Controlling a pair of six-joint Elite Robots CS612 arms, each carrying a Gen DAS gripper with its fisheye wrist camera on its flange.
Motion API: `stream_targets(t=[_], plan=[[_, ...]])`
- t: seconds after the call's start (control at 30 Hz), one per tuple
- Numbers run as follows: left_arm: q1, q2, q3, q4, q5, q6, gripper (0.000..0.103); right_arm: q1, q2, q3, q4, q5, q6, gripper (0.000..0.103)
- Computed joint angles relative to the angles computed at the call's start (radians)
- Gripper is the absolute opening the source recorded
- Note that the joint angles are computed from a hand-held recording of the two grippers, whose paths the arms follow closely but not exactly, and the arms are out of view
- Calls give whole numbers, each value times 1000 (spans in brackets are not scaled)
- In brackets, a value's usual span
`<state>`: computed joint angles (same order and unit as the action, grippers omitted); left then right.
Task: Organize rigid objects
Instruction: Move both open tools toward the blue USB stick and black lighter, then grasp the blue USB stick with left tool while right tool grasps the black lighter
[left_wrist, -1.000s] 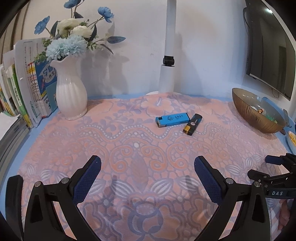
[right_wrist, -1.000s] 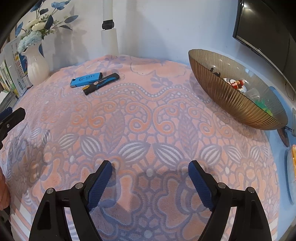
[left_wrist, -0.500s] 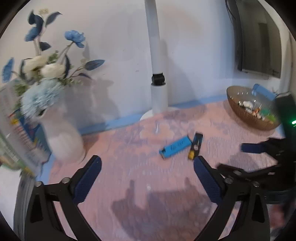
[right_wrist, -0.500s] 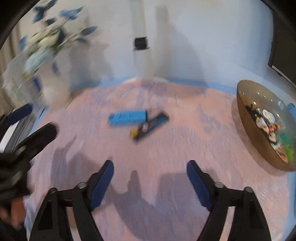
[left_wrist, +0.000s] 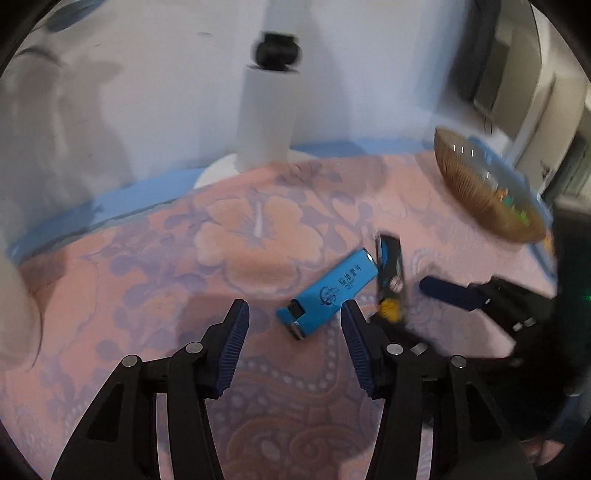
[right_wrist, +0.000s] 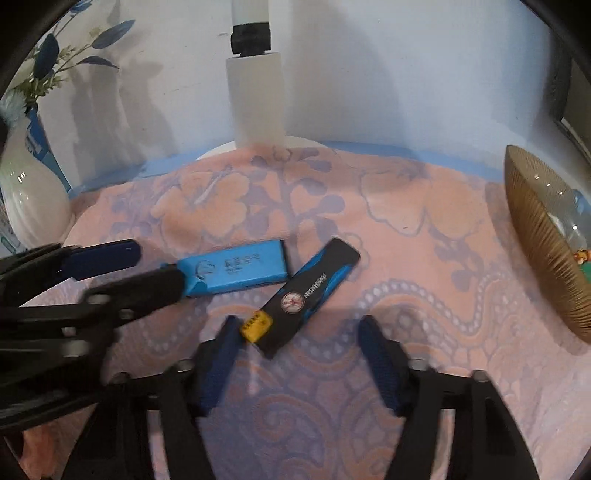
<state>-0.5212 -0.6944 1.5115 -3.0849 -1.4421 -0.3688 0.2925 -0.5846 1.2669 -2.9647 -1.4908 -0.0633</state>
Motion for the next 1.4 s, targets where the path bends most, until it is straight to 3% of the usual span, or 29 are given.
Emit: stream_targets(t=[0.1,0.17,0.3,0.37,0.43,0.6,0.77,1.03,1.07,1.1,1.23,1.4], plan=[[-11,9,-20,25,21,33,49,-18,-10,16,-2,16,-9,31],[-18,17,-39,63,36,52,57,-37,-20,33,0,41,-16,29],[-49,28,-57,94,146,88,58,-76,-26,60,-30,128,-37,23],[-60,27,-60,109,174,68,50,-88,-29,69,-35,174,-33,23],[-65,26,-59,110,167,43,35,-91,-32,77,-40,184,-38,23],[-98,2,-16,120,225,-41,25,-103,-65,142,-62,202,-85,23],[-126,-49,91,64,185,-173,21,-128,-121,266,-99,242,-159,23],[-174,-98,186,38,157,-210,23,-162,-185,421,-157,289,-243,25],[-176,-100,184,48,152,-207,27,-162,-186,424,-155,293,-247,29],[-180,-104,182,63,170,-211,41,-162,-188,425,-145,299,-256,31],[-194,-105,174,75,258,-217,42,-161,-194,414,-98,312,-277,31],[-182,-76,119,147,244,-224,42,-155,-184,376,-60,304,-291,35]])
